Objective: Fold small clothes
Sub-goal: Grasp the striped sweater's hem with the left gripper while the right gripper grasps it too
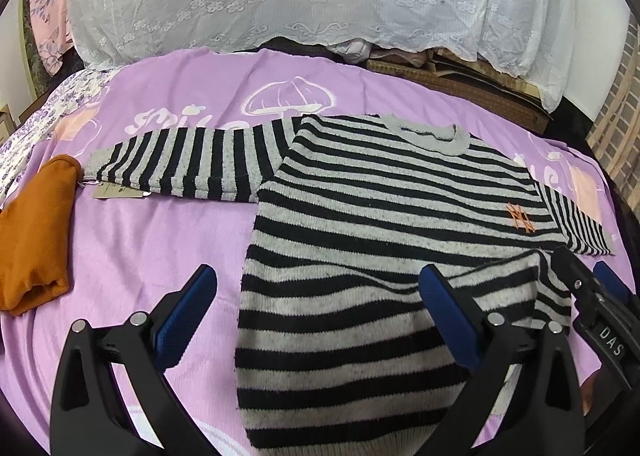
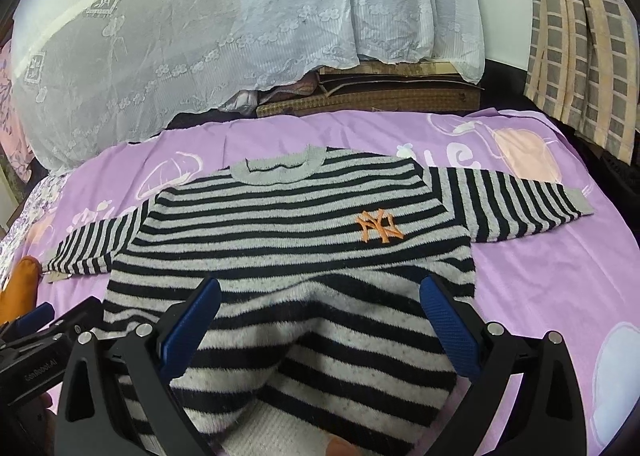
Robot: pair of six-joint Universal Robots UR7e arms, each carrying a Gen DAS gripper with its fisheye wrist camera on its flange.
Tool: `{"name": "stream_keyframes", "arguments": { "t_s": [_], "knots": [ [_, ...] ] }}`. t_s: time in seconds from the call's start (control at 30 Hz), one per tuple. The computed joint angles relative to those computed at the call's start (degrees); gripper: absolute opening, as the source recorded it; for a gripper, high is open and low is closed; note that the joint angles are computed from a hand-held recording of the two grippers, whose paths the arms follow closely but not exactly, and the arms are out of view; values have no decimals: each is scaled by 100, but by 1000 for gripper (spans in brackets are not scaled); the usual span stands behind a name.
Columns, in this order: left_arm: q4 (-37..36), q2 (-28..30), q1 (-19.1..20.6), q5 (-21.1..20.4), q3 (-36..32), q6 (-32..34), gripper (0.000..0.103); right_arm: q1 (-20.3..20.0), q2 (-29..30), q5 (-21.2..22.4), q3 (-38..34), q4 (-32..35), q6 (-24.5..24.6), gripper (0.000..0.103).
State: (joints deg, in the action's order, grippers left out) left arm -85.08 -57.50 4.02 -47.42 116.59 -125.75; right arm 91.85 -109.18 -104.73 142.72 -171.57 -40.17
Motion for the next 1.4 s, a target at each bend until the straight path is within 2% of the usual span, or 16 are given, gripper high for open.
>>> {"name": "stream_keyframes", "arguments": {
  "t_s": [0.3,0.6,0.8,0.93,1.07,1.17,1.3,1.4],
  "knots": [
    [-231,139,-40,-175,43,179,98,-504,-236,73,-24,337,-145,100],
    [-873,206,9,-258,210,636,98,-1040,-365,91,-12,636,-282,100],
    [-1334,229,13,-332,379,902,98,-1382,-428,215,-75,1275,-226,100],
    [-1668,203,7,-376,533,993,98,-1707,-510,507,-87,1638,-222,100],
    [-2435,97,-28,-436,890,1230,98,-2085,-684,952,-51,1898,-593,100],
    [-3287,-70,-121,-465,1331,1367,98,-2153,-799,975,7,1985,-1015,100],
    [-4363,-333,-417,-431,1951,1477,98,-2277,-1040,1059,37,2244,-1312,100],
    [-5189,-491,-689,-424,2388,1568,98,-2464,-1297,1316,11,2619,-1381,100]
  ]
}}
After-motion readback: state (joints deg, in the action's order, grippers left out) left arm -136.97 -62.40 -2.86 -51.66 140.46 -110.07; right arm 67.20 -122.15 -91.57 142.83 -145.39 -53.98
